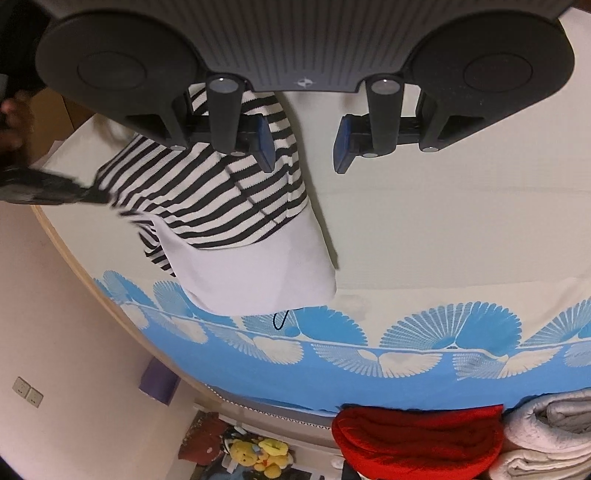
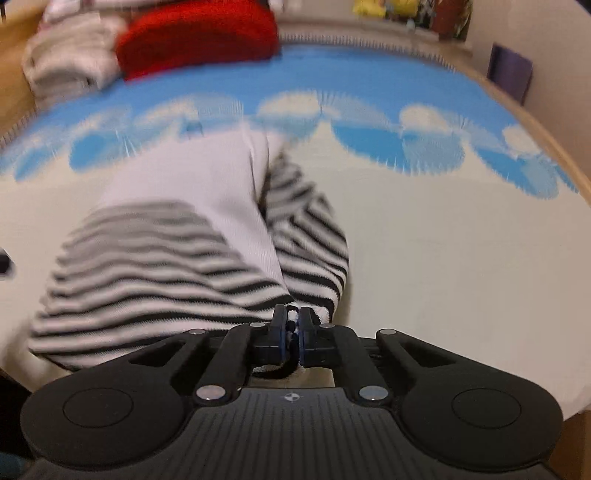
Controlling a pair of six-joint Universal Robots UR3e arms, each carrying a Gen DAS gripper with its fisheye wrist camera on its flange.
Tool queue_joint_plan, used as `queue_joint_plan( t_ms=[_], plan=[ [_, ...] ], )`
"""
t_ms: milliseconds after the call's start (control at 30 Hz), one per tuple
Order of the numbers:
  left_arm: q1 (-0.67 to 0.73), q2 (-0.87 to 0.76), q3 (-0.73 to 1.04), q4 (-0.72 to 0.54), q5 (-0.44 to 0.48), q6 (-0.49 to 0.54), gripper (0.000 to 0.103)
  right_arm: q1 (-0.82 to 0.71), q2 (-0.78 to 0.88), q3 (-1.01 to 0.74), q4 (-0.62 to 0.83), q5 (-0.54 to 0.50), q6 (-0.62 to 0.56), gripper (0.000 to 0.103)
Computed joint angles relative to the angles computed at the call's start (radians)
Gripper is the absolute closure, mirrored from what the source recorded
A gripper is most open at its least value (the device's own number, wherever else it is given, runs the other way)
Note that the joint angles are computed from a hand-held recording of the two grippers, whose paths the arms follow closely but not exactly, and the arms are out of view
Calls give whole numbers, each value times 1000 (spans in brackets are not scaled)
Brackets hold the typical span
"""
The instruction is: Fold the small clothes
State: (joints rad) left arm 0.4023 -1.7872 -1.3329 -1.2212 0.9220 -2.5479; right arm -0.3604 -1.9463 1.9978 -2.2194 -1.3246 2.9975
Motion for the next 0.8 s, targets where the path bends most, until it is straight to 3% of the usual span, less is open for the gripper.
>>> queue_joint_plan(
  t_ms=[100, 200, 267, 433, 600, 667, 733, 767, 800],
  plan=[
    [-4, 3, -19, 53, 3, -48, 64, -202, -215, 70, 75, 234, -56, 99],
    [-14, -6, -17, 83, 15, -92, 65, -428, -398, 87, 302, 428, -210, 100],
    [-28, -12, -14, 100, 28, -104, 65, -447, -374, 67, 365, 381, -240, 100],
    [-69, -17, -15, 114, 42, -74, 64, -282, -121, 18, 352, -3, -142, 103],
    [-92, 0, -47, 135, -14, -54, 64, -416, -185, 50, 342, 129, -140, 101],
    [-106, 4, -57, 136, -17, -61, 64, -531, -281, 80, 343, 276, -144, 99],
    [-123, -6, -54, 145, -5, -54, 64, -603, -318, 87, 366, 407, -153, 78],
    [-129, -12, -49, 155, -1, -56, 64, -597, -297, 77, 379, 438, -153, 57],
    [-130, -19, -46, 164, -2, -65, 64, -569, -251, 60, 384, 451, -150, 50]
  ],
)
